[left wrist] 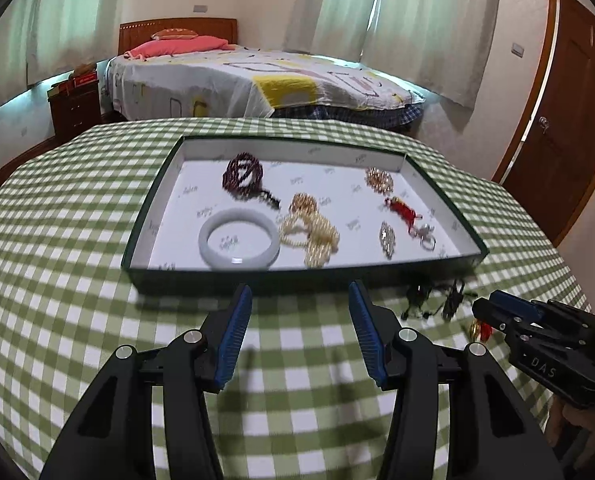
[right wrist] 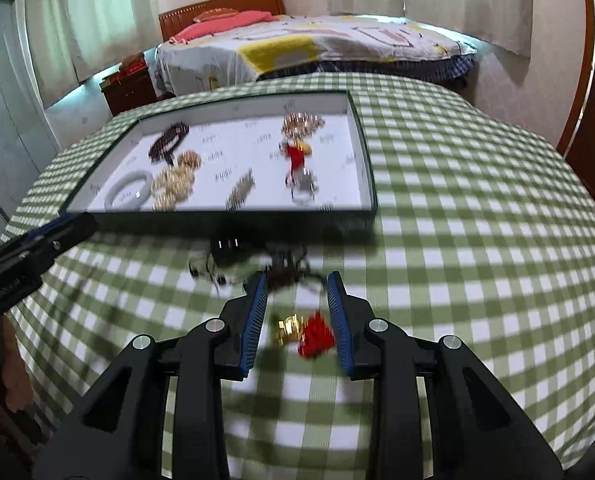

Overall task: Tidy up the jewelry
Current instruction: 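Move the open right tool over the gold charm with red tassel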

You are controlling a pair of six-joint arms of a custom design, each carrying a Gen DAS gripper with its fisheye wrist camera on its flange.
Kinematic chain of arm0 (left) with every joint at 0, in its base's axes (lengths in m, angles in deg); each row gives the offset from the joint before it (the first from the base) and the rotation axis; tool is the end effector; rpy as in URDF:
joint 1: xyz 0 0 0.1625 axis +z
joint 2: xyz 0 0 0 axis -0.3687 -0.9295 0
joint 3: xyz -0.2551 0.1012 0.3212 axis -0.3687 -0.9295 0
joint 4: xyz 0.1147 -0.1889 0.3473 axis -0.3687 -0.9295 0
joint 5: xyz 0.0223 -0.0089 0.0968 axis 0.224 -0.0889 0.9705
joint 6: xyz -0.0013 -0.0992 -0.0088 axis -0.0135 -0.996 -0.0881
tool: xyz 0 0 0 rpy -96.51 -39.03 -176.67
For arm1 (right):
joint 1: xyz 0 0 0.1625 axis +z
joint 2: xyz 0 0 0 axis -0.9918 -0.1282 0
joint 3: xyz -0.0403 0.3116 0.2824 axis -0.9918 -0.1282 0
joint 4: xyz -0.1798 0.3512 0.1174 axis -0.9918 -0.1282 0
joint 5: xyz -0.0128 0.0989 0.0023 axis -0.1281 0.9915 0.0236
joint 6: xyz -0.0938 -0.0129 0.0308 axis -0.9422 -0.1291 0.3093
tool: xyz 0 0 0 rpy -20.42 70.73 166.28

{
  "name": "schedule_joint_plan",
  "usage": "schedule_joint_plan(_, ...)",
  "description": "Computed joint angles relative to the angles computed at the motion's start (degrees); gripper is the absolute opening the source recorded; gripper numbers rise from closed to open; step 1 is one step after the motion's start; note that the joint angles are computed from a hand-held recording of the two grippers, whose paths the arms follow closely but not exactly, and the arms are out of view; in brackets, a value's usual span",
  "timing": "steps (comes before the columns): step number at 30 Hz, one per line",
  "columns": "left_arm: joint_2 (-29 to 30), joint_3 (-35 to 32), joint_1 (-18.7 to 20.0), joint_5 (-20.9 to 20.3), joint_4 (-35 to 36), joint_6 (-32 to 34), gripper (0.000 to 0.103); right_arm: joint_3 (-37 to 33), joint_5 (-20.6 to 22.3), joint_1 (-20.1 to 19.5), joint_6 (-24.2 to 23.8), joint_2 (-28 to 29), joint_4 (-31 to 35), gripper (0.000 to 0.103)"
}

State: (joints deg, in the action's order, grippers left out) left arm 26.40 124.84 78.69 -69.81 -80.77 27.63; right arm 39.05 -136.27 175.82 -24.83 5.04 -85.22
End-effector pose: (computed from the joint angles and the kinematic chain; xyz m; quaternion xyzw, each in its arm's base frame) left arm -0.2864 -0.8088 0.1014 0.1668 0.8854 -0.3515 0.2544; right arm 0.1316 -0.8129 0.2448 0.1762 -0.8910 0.2880 0.3036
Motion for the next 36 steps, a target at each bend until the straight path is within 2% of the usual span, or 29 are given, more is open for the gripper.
schedule_joint_plan(7,-1.0,2.4,-0.2,0.1,0.7,-1.5,0.050,1.4,0.0,-0.4,0.7,-0.4,0.1,0.031)
schedule_joint_plan(24,-0.6,1.9,-0.3,-0.3,2.0,-1.7,0.050,3.6,-0.2,-0.7,2.2,-2.1,0.6,0.031)
schedule_joint_plan(29,-0.6,2.0,-0.2,-0.6,2.0,-2.1,0.050,3.7,-0.9,-0.4,1.7,-2.7,0.9,0.031)
schedule_joint_plan(32,-0.7,2.0,-0.2,-0.7,1.9,-2.2,0.050,3.3,-0.9,-0.4,1.7,-3.1,3.3,0.031)
schedule_joint_plan(36,-0.8,2.2,-0.2,-0.8,1.4,-2.3,0.050,2.7,-2.2,0.0,-0.1,-3.2,4.1,0.031)
